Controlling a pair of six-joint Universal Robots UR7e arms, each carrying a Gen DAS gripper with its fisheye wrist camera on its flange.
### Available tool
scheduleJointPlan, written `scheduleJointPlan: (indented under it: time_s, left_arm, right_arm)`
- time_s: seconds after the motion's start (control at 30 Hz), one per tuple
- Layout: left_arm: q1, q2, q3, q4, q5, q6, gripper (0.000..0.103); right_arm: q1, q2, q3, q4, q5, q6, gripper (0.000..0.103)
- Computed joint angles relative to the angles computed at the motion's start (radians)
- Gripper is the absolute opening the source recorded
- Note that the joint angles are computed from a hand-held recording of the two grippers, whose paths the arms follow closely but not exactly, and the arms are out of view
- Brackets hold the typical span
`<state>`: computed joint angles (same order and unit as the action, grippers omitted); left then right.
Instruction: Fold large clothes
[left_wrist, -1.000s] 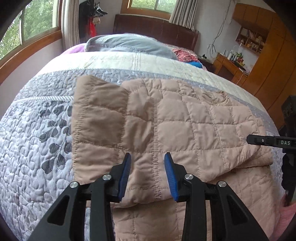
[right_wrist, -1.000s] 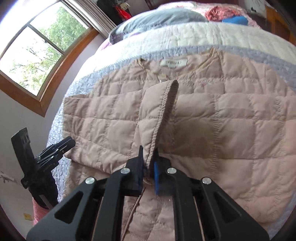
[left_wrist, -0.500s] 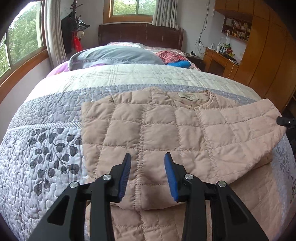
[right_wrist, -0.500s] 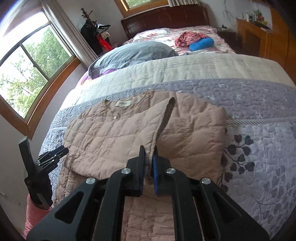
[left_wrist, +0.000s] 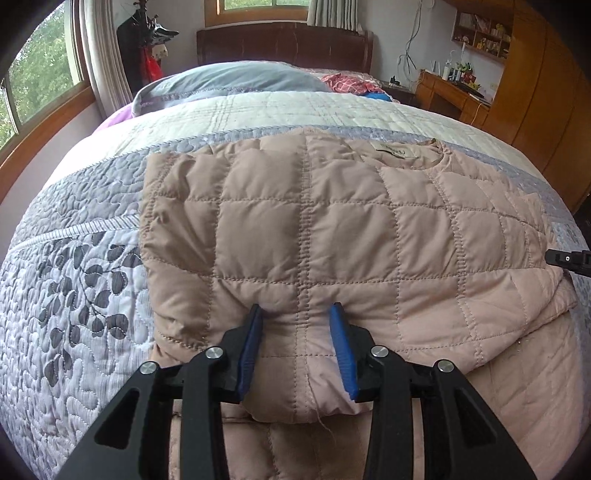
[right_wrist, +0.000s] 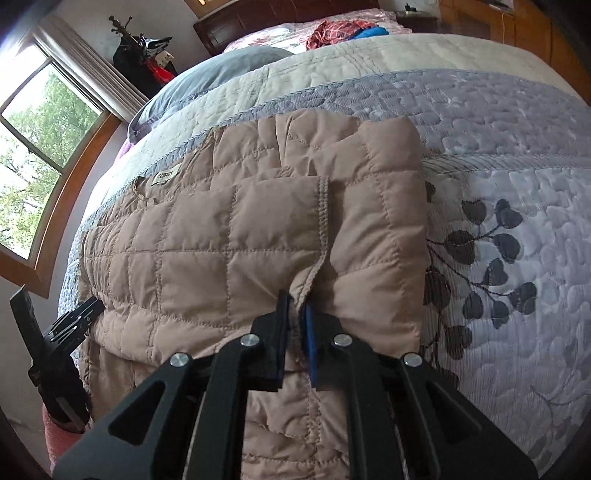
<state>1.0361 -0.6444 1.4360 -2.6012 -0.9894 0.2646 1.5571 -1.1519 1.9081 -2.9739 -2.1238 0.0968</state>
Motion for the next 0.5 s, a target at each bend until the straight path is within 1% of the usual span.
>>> scheduleJointPlan:
  time_s: [0.07, 0.1, 0.13, 0.17, 0.23, 0.3, 0.37, 0.4, 0.47, 0.5]
  left_arm:
    - [-0.014, -0.027, 0.034, -0.034, 0.011, 0.003, 0.038]
    - [-0.018, -0.041, 0.047, -0.049, -0.002, 0.005, 0.038]
    - [-0.025, -0.061, 0.069, -0.065, -0.023, 0.005, 0.038]
    - [-0.033, -0.076, 0.088, -0.076, -0.036, 0.003, 0.038]
    - [-0.053, -0.089, 0.113, -0.08, -0.036, 0.001, 0.038]
    - [-0.069, -0.092, 0.132, -0.079, -0.047, 0.005, 0.038]
    - [-0.077, -0.082, 0.136, -0.074, -0.05, 0.004, 0.038]
    - [-0.079, -0.072, 0.134, -0.067, -0.046, 0.001, 0.038]
    - [-0.079, -0.051, 0.125, -0.054, -0.029, -0.007, 0.038]
    - [-0.077, -0.039, 0.121, -0.049, -0.016, -0.009, 0.038]
  right_arm:
    - [0.042, -0.003, 0.007, -0.036, -0.094, -0.007, 0.015]
    - [0.078, 0.002, 0.017, -0.091, -0.16, -0.031, 0.017]
    - [0.104, 0.003, 0.027, -0.139, -0.185, -0.058, 0.017]
    - [0.125, 0.0, 0.035, -0.163, -0.171, -0.079, 0.018]
    - [0.155, 0.006, 0.031, -0.142, -0.127, -0.103, 0.018]
    - [0.18, 0.041, 0.002, -0.084, -0.094, -0.114, 0.018]
    - [0.183, 0.084, -0.037, -0.008, -0.042, -0.103, 0.018]
    - [0.184, 0.117, -0.064, 0.019, -0.045, -0.102, 0.018]
    - [0.184, 0.169, -0.101, 0.034, -0.085, -0.108, 0.018]
    - [0.177, 0.191, -0.118, 0.049, -0.089, -0.101, 0.018]
